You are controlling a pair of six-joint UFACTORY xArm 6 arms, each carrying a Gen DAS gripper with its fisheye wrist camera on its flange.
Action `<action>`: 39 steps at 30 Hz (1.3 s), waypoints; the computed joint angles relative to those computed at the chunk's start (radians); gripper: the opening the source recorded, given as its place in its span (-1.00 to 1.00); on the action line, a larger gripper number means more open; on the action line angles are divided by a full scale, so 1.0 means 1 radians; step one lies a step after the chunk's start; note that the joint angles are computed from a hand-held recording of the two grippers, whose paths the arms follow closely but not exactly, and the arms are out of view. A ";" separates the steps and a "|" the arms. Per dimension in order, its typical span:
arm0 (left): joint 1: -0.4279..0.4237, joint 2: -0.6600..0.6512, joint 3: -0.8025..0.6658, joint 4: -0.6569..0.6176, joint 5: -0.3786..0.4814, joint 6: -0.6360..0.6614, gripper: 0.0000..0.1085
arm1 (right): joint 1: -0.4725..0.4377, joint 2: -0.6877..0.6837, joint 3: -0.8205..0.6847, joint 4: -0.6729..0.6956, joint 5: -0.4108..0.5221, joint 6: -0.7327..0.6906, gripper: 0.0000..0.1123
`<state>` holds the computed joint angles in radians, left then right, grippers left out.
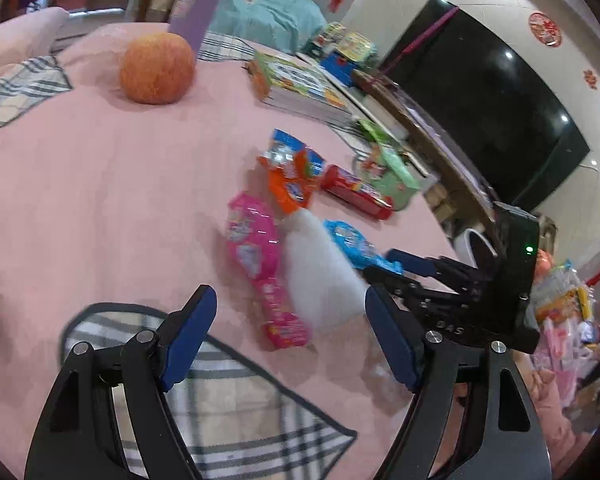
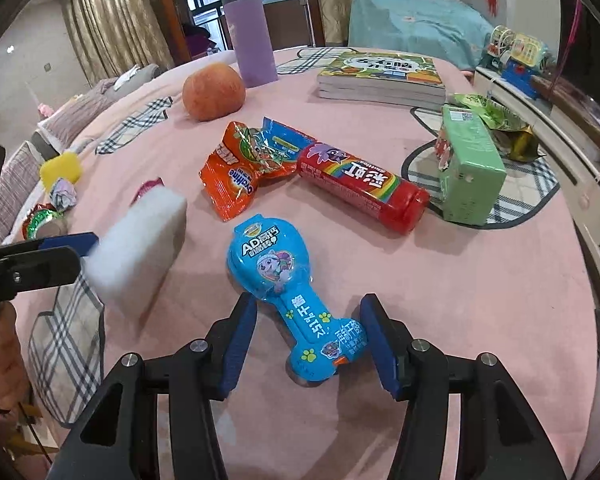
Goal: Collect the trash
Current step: 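Grasp the pink lollipop toy with the left tool, then carry the pink and blue lollipop toys over the bin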
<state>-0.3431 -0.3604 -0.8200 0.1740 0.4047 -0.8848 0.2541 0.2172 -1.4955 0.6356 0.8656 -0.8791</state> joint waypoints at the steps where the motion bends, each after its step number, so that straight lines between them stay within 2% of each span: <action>1: 0.002 0.005 -0.013 0.055 0.038 -0.055 0.46 | 0.002 0.000 0.002 -0.002 -0.005 -0.003 0.01; 4: 0.005 0.023 -0.025 0.087 0.060 -0.100 0.44 | 0.025 -0.015 0.040 -0.022 -0.065 -0.023 0.00; 7: -0.007 0.075 -0.083 0.184 0.136 -0.164 0.41 | 0.036 -0.031 0.068 -0.045 -0.108 -0.024 -0.13; 8: -0.011 0.097 -0.102 0.199 0.152 -0.170 0.29 | 0.035 -0.035 0.074 -0.047 -0.114 -0.025 -0.31; 9: -0.013 0.114 -0.114 0.201 0.158 -0.167 0.09 | 0.032 -0.037 0.075 -0.046 -0.111 -0.024 -0.35; 11: -0.016 0.141 -0.129 0.194 0.167 -0.159 -0.08 | 0.020 -0.042 0.076 -0.034 -0.091 -0.033 -0.36; 13: -0.019 0.143 -0.123 0.212 0.142 -0.173 -0.36 | 0.009 -0.059 0.094 -0.023 -0.087 -0.040 -0.37; 15: -0.034 0.151 -0.142 0.237 0.161 -0.175 -0.69 | -0.008 -0.074 0.108 -0.001 -0.074 -0.043 -0.38; 17: -0.058 0.158 -0.168 0.289 0.197 -0.197 -0.76 | -0.026 -0.082 0.115 0.021 -0.058 -0.038 -0.38; 18: -0.066 0.161 -0.177 0.299 0.206 -0.202 -0.89 | -0.040 -0.085 0.116 0.036 -0.043 -0.032 -0.38; 21: -0.082 0.157 -0.184 0.303 0.212 -0.207 -0.92 | -0.076 -0.096 0.122 0.073 -0.010 -0.021 -0.38; 30: -0.141 0.131 -0.195 0.374 0.245 -0.276 -0.94 | -0.143 -0.158 0.180 0.134 0.013 -0.027 -0.39; 39: -0.209 0.196 -0.279 0.364 0.209 -0.234 -0.94 | -0.206 -0.208 0.230 0.166 0.012 -0.027 -0.39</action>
<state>-0.5520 -0.1649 -1.0990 0.5384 0.6139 -1.1185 0.0477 0.0094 -1.2654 0.8020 0.8773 -0.9057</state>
